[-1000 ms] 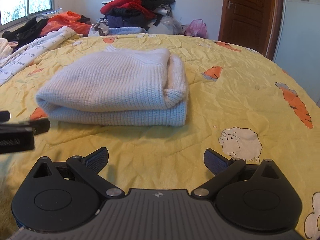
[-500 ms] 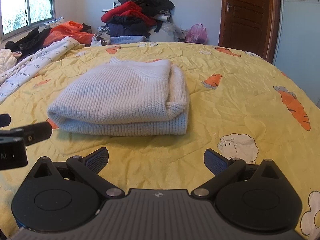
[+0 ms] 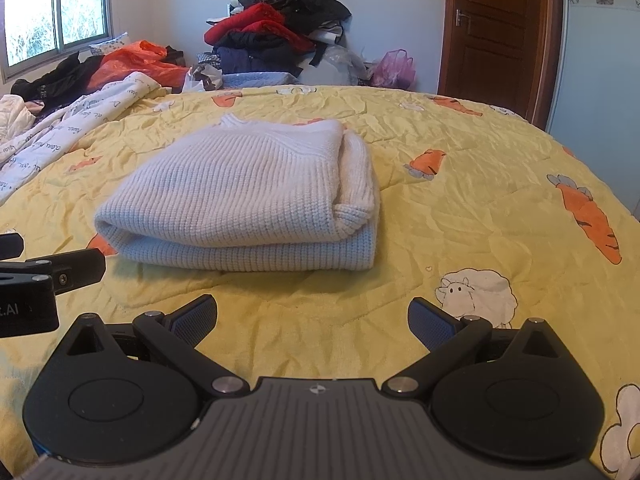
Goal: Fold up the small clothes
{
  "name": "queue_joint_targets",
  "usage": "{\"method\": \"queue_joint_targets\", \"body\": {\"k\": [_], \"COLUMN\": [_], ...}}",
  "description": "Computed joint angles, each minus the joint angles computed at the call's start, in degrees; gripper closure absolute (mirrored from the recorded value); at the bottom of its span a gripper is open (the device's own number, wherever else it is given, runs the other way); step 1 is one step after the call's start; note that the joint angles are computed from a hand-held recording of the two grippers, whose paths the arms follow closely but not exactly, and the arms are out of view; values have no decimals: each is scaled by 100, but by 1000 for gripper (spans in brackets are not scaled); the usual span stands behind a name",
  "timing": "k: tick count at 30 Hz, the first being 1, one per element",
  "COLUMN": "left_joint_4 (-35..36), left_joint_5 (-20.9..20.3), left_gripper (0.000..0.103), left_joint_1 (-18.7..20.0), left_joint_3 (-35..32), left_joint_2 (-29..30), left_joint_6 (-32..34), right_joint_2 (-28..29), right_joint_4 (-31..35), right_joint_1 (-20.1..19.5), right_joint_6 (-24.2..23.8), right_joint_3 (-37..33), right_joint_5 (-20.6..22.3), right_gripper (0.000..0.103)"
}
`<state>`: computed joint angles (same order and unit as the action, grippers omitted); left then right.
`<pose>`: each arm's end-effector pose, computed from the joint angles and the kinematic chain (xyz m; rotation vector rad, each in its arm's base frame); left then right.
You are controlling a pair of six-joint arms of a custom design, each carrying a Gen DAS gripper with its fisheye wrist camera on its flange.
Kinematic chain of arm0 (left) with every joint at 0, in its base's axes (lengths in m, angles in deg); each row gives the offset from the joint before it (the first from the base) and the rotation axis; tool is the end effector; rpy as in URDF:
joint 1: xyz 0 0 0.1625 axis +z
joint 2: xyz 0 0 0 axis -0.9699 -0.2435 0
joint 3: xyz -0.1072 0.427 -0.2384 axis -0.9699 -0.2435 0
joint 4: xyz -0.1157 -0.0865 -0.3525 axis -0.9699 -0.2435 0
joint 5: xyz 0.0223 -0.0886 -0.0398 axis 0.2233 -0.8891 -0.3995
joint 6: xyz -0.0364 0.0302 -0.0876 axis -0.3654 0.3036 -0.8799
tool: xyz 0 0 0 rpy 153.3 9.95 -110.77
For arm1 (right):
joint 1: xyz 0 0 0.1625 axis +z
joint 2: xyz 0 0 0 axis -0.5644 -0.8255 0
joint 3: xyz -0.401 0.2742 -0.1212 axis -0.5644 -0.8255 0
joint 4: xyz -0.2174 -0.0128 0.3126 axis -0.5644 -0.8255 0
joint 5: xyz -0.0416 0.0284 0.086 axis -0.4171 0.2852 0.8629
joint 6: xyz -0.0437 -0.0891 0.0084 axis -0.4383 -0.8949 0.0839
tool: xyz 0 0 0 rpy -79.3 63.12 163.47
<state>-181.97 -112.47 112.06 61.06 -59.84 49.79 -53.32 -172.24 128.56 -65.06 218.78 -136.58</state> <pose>-0.2637 -0.4538 0.0563 0.7701 2.2512 -0.9969 0.1032 -0.4054 0.1935 0.1989 -2.0636 1.1281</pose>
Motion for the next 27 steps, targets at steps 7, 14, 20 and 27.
{"method": "queue_joint_targets", "body": {"k": [7,14,20,27], "left_joint_4": [20,64,75,68], "left_joint_5": [1,23,32,11], "left_gripper": [0,0,0,0], "left_joint_1": [6,4,2,7], "left_joint_3": [-6,-18,-31,-47], "left_joint_2": [-7,-4,-3,1], "left_joint_6": [3,-42,-49,-29], "right_joint_2": [4,5,-3,-14], "right_joint_4": [-12,-32,-5,-1], "right_joint_1": [5,25,37,40], "right_joint_6": [-6,-36,-21,-61], "right_joint_3": [6,23,25,20], "right_joint_5": [-4,13,5,15], "right_gripper": [0,0,0,0]}}
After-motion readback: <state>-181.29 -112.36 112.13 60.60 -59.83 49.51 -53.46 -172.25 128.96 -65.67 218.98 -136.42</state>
